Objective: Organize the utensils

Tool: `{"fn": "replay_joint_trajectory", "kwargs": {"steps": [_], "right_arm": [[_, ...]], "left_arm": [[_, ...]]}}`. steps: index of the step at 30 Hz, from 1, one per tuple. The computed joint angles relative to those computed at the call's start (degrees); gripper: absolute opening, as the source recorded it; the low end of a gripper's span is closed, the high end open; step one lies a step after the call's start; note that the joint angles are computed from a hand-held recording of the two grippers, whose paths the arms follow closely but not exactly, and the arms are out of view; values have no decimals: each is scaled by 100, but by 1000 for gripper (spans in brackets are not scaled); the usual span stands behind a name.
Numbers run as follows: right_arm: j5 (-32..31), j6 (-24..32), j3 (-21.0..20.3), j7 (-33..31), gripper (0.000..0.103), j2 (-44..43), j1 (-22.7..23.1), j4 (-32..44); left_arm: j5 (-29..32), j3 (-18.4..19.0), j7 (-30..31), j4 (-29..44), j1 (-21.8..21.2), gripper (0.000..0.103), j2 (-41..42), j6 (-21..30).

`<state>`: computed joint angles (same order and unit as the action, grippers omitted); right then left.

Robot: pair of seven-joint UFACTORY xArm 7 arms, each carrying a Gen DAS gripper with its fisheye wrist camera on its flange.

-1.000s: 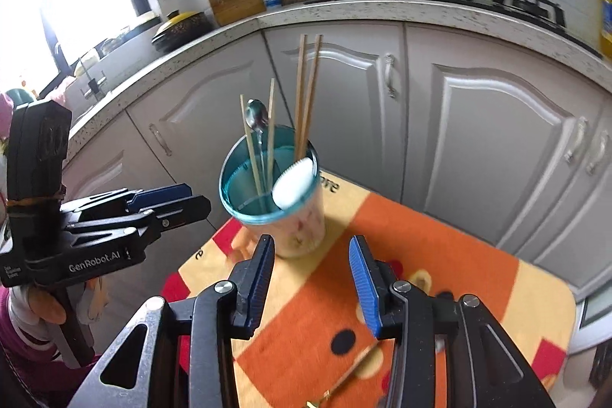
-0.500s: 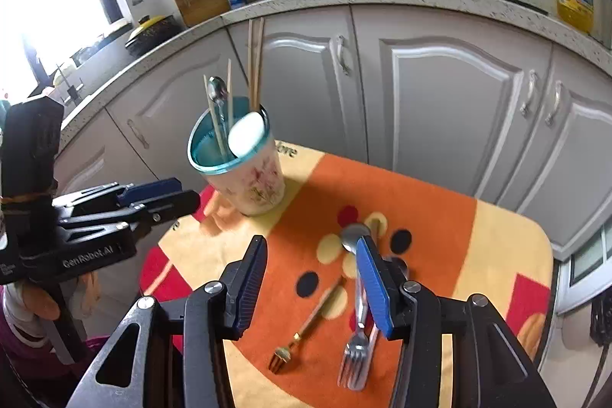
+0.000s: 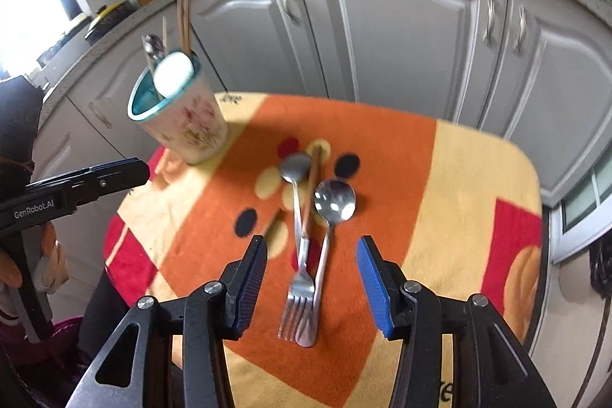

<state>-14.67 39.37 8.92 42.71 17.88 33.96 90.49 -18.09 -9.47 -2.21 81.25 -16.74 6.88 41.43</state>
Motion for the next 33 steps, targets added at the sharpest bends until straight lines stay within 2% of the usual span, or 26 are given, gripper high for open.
{"fn": "replay_joint_trajectory", "kwargs": {"steps": [6, 7, 13, 17, 24, 26, 33], "right_arm": [[413, -343, 3, -79, 46, 261, -183, -78], [472, -386, -2, -117, 43, 344, -216, -36], [921, -679, 55, -746, 39, 818, -484, 263], [1538, -916, 295, -1561, 39, 1097, -819, 418], [2109, -945, 423, -2410, 39, 1455, -942, 718], [2326, -1096, 505, -2613, 31, 1468, -1021, 666], [2801, -1334, 613, -3002, 22, 1356, -1159, 393]], "left_arm": [[-301, -79, 8, 389, 5, 39, 512, 325], [-346, -92, 3, 473, 11, 39, 595, 373], [-723, -212, -85, 1112, 69, 39, 1226, 622], [-730, -211, -416, 1622, 52, 39, 1688, 783], [-859, -274, -1065, 2286, 89, 39, 2327, 1036], [-929, -292, -1269, 2395, 97, 39, 2458, 975], [-932, -318, -1825, 2715, 82, 39, 2775, 905]]}}
